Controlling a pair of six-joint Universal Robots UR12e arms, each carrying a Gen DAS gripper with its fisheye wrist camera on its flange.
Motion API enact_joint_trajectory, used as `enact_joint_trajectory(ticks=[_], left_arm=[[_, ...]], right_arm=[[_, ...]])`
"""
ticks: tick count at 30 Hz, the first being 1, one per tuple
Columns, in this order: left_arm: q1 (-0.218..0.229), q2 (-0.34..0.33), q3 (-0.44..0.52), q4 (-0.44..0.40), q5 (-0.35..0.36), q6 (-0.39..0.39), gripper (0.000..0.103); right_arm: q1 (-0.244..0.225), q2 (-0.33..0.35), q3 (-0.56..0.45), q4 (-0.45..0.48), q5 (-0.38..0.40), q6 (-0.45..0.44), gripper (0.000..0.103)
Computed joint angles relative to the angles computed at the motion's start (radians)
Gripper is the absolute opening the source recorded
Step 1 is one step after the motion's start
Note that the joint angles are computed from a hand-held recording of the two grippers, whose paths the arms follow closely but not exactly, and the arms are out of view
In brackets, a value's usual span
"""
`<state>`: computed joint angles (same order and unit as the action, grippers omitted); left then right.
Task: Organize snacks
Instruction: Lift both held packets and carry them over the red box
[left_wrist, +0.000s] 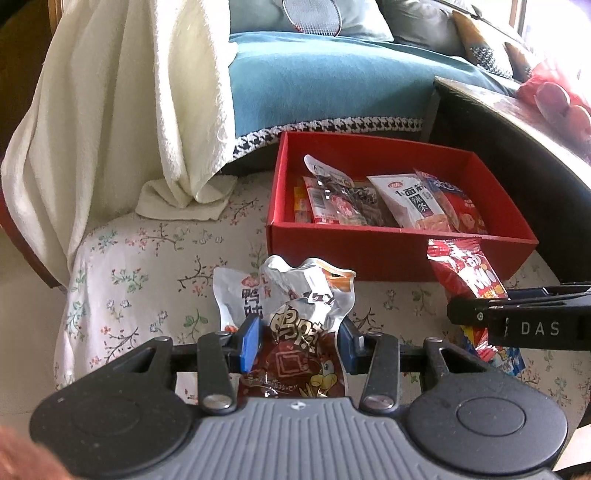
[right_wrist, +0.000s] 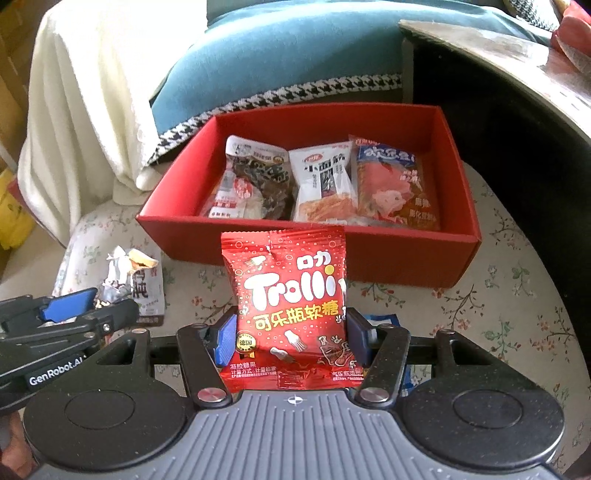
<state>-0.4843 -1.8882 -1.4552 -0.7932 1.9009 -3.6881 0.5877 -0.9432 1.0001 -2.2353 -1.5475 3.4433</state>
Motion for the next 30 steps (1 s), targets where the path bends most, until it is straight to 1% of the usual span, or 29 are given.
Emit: enact_joint_trajectory(ticks=[15,21,27,30], left_arm=[[0.002,-0.019,0.026,0.026,0.016,0.019,0.037],[0.006,-0.033,0.045,0.046,0.027,0.027,0.037],[0.009,-0.057,0.077,0.066,0.041,0.056,0.037],[0.013,-0.075,0.103,0.071,0.043,0.072,0.037]], right_arm=[[-0.008,-0.001,0.007,-0.061,-0.001,0.023,0.066],[-0.014,0.006,0.001,-0.097,-0.01,0.049,0.066],[-0.021,0.027,-0.027,-0.119,-0.027,0.069,0.066],[-0.027,0.049,-0.06,-0.111,-0.029,0.077,0.066]])
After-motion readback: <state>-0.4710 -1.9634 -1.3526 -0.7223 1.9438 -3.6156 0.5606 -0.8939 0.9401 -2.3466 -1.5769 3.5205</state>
